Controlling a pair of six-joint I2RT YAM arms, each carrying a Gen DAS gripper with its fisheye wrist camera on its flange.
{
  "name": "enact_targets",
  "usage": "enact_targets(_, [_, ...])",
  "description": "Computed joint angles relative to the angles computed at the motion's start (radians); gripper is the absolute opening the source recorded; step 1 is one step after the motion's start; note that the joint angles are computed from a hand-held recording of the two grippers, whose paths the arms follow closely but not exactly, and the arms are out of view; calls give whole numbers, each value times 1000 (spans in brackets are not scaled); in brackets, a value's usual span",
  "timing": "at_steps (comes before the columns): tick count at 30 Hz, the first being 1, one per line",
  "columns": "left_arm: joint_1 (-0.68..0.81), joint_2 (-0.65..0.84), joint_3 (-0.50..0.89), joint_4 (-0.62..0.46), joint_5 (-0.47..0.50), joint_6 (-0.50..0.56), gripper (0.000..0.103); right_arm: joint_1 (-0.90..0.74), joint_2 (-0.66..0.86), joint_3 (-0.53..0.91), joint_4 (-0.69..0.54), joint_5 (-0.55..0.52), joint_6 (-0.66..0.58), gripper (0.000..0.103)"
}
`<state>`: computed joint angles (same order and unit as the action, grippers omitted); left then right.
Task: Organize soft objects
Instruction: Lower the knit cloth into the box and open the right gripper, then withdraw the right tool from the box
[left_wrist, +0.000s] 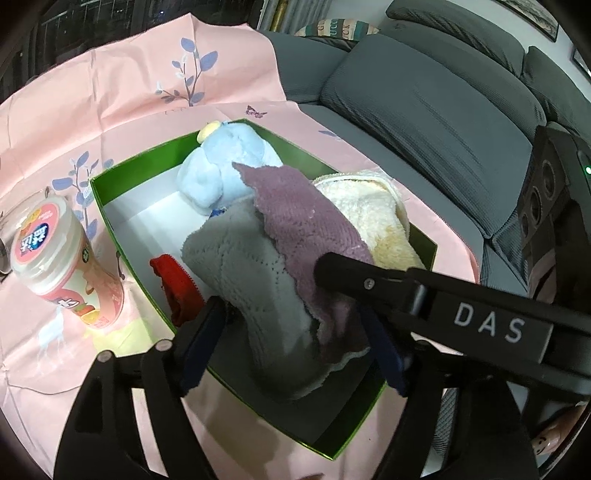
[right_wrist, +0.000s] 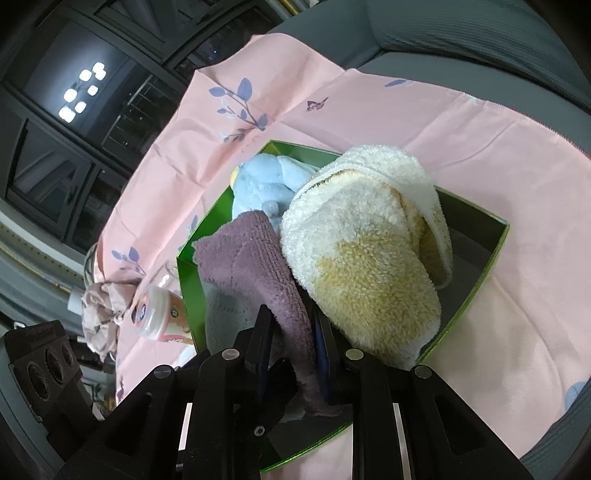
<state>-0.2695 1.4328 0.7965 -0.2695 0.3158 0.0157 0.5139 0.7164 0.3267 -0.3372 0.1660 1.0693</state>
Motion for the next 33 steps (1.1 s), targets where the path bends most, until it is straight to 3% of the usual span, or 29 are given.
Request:
enact_targets(3, [8, -41, -11, -11, 15, 13, 78, 27, -17, 11, -24, 29, 10, 28])
enact_targets(7, [17, -123, -39, -10, -1, 25, 88, 89, -70, 28, -77, 102, 26, 46])
enact_targets(12, [37, -222, -61, -32, -34, 36, 90, 166, -139, 47, -148, 202, 67, 63])
enact_targets(15, [48, -277, -79, -45, -49, 44, 102, 223, -158, 70, -198, 277, 89, 74])
enact_targets(17, [44, -312, -90, -50, -84, 52, 102, 244, -171, 78, -214, 298, 99, 79])
enact_targets(23, [96, -384, -97, -108, -33, 58, 102, 425, -128, 165, -352, 502, 198, 85])
enact_targets(27, [126, -424, -97, -142, -21, 66, 102, 611, -22, 273, -541, 701, 375, 86])
enact_targets(33, [131, -444, -105, -160, -49, 71, 102, 719, 132, 392, -773, 792, 582, 86])
